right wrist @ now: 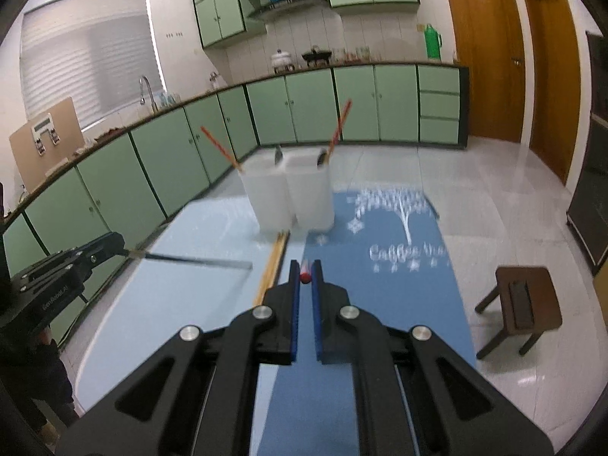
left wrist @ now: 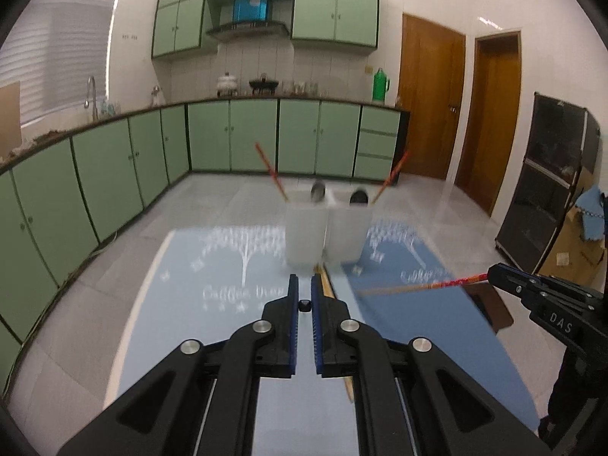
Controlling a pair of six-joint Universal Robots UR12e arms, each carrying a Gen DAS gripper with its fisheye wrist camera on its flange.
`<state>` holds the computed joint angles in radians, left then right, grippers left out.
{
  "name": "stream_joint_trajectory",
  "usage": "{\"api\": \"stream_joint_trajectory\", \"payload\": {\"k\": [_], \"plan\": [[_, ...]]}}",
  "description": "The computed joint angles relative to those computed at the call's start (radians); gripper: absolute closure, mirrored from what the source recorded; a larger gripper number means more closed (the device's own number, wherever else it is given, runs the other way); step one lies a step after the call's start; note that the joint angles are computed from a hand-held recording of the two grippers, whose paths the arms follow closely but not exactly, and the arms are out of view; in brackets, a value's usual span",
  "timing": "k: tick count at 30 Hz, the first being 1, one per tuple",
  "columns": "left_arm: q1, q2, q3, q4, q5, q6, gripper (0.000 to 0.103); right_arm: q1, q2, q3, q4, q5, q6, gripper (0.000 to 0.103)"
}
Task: Organize utensils
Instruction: 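Lift both chopsticks upright and carry them over the white holder, then open both tools to drop the chopsticks into the holder compartments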
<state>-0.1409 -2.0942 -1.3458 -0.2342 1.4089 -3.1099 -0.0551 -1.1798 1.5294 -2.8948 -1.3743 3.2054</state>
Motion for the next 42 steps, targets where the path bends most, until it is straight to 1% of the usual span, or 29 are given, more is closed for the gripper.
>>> {"api": "stream_joint_trajectory", "payload": {"k": [4, 9, 12, 14, 17, 22, 25, 28, 32, 34, 35, 37, 40, 42], "plan": [[0.003, -0.011, 0.038, 0.007, -0.034, -0.005, 0.097, -0.005, 0.013, -0.057, 0.024, 0.034, -0.017, 0.098], [0.005, -0.036, 0.095, -0.022, -0.068, 0.001, 0.097, 0.0, 0.039, -0.14, 0.092, 0.038, -0.07, 0.098], [0.009, -0.045, 0.116, -0.035, -0.088, -0.01, 0.097, -0.003, 0.05, -0.173, 0.118, 0.063, -0.079, 0.098], [0.01, -0.05, 0.125, -0.035, -0.091, -0.01, 0.097, -0.007, 0.057, -0.19, 0.127, 0.093, -0.082, 0.098], [0.012, -0.059, 0.142, -0.038, -0.101, -0.013, 0.097, -0.008, 0.066, -0.214, 0.135, 0.093, -0.099, 0.098], [0.009, -0.077, 0.191, -0.029, -0.112, -0.013, 0.097, -0.019, 0.078, -0.263, 0.137, 0.131, -0.096, 0.098], [0.009, -0.089, 0.225, -0.019, -0.121, -0.015, 0.097, -0.026, 0.09, -0.303, 0.131, 0.14, -0.093, 0.098], [0.009, -0.11, 0.281, -0.01, -0.13, -0.024, 0.097, -0.03, 0.112, -0.362, 0.135, 0.139, -0.092, 0.098], [0.005, -0.159, 0.395, -0.018, -0.134, -0.04, 0.097, -0.034, 0.154, -0.452, 0.162, 0.132, -0.088, 0.098], [0.001, -0.186, 0.458, -0.033, -0.129, -0.037, 0.097, -0.034, 0.181, -0.505, 0.187, 0.123, -0.095, 0.098], [-0.002, -0.205, 0.498, -0.042, -0.126, -0.034, 0.097, -0.034, 0.181, -0.505, 0.187, 0.123, -0.095, 0.098], [-0.008, -0.235, 0.563, -0.055, -0.117, -0.028, 0.097, -0.035, 0.209, -0.557, 0.213, 0.117, -0.103, 0.098], [-0.016, -0.297, 0.687, -0.085, -0.101, -0.019, 0.097, -0.032, 0.246, -0.621, 0.241, 0.1, -0.111, 0.098], [-0.021, -0.33, 0.747, -0.095, -0.084, -0.009, 0.097, -0.031, 0.274, -0.668, 0.257, 0.093, -0.112, 0.098]]}}
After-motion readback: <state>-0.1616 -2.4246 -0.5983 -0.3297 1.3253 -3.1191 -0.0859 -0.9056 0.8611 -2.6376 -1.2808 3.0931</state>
